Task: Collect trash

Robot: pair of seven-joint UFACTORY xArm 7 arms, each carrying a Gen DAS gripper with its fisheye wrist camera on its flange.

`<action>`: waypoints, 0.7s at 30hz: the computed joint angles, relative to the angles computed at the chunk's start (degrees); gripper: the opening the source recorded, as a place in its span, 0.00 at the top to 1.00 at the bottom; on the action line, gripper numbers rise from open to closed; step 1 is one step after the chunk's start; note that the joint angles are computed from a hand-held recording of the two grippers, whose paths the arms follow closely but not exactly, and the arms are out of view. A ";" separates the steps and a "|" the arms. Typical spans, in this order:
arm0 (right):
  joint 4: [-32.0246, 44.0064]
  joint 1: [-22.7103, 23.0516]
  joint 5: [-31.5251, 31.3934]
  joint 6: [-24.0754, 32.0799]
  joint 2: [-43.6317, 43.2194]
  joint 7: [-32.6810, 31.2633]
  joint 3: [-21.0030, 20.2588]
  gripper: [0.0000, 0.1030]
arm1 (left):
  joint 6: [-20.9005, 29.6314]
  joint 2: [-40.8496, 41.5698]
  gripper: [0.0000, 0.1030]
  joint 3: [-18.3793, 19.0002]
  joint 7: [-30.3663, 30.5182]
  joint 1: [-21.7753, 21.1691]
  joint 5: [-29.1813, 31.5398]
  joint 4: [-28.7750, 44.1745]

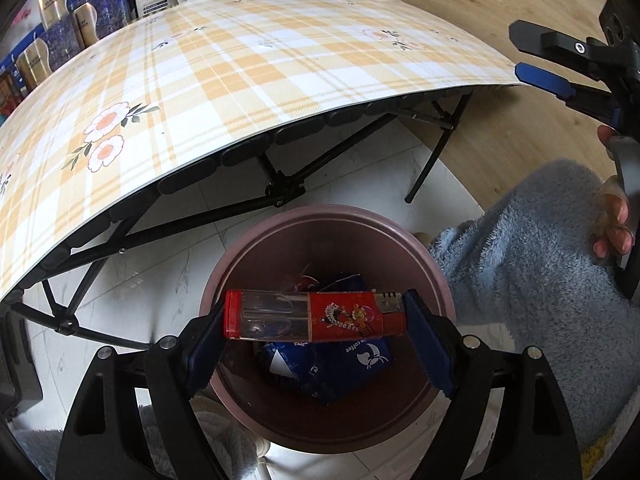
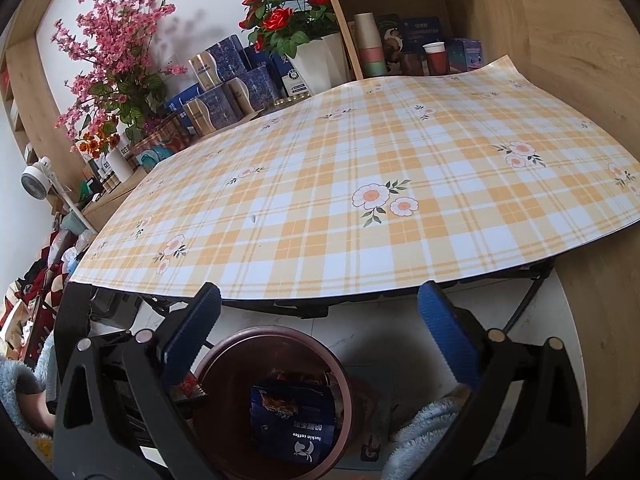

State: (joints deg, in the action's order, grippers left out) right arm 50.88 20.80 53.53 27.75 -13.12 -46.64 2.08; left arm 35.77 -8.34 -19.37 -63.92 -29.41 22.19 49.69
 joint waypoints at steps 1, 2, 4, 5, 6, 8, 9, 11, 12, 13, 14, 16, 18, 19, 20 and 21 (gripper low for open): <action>-0.02 -0.04 -0.16 0.02 -0.03 0.15 0.06 0.06 | -0.06 -0.26 0.15 0.00 -0.50 0.13 0.29 -0.13; -0.03 -0.06 -0.34 0.01 -0.02 0.28 0.11 0.06 | 0.05 -0.46 0.14 -0.15 -1.21 0.27 0.82 -0.20; 0.05 -0.05 -0.62 0.02 0.09 0.39 0.17 0.06 | 0.12 -1.02 0.11 -0.22 -2.39 0.60 1.45 -0.44; 0.03 -0.03 -0.80 0.00 0.07 0.42 0.23 0.06 | 0.17 -1.30 0.11 -0.24 -2.66 0.68 1.45 -0.62; -0.02 -0.01 -0.96 -0.05 0.03 0.50 0.29 0.06 | 0.18 -1.58 0.11 -0.25 -2.88 0.76 1.36 -0.80; -0.15 0.05 -1.31 -0.15 -0.07 0.62 0.36 0.06 | 0.19 -1.81 0.11 -0.29 -3.30 1.03 1.32 -0.99; -0.15 0.08 -1.51 -0.17 -0.08 0.77 0.39 0.06 | 0.28 -1.89 0.11 -0.37 -3.55 1.14 1.44 -0.99; -0.23 0.15 -1.83 -0.24 -0.13 0.95 0.41 0.06 | 0.35 -2.15 0.11 -0.50 -4.05 1.36 1.68 -1.10; -0.21 0.18 -2.04 -0.24 -0.13 1.11 0.42 0.06 | 0.35 -2.27 0.11 -0.57 -4.25 1.43 1.76 -1.18; -0.22 0.22 -2.16 -0.25 -0.12 1.16 0.41 0.06 | 0.36 -2.40 0.11 -0.60 -4.39 1.50 1.79 -1.23; -0.25 0.24 -2.37 -0.26 -0.13 1.29 0.43 0.06 | 0.39 -2.50 0.11 -0.65 -4.50 1.56 1.83 -1.29; -0.15 0.28 -2.68 -0.28 0.02 1.47 0.42 0.06 | 0.32 -2.63 0.11 -0.75 -4.74 1.67 1.94 -1.45; -0.14 0.32 -2.93 -0.29 0.05 1.58 0.42 0.06 | 0.33 -2.63 0.11 -0.84 -5.02 1.78 2.11 -1.44; -0.13 0.32 -3.03 -0.27 0.05 1.60 0.40 0.06 | 0.40 -2.63 0.11 -0.88 -5.17 1.84 2.19 -1.38; -0.12 0.32 -3.23 -0.31 0.09 1.68 0.44 0.06 | 0.46 -2.70 0.11 -0.91 -5.28 1.87 2.26 -1.40; -0.12 0.32 -3.41 -0.34 0.10 1.77 0.47 0.06 | 0.39 -2.75 0.11 -0.91 -5.39 1.90 2.31 -1.47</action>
State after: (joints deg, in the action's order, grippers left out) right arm 50.75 21.12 50.12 27.41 -13.02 -44.87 2.56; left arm 36.16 -11.09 -20.28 -69.31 -27.51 24.50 48.22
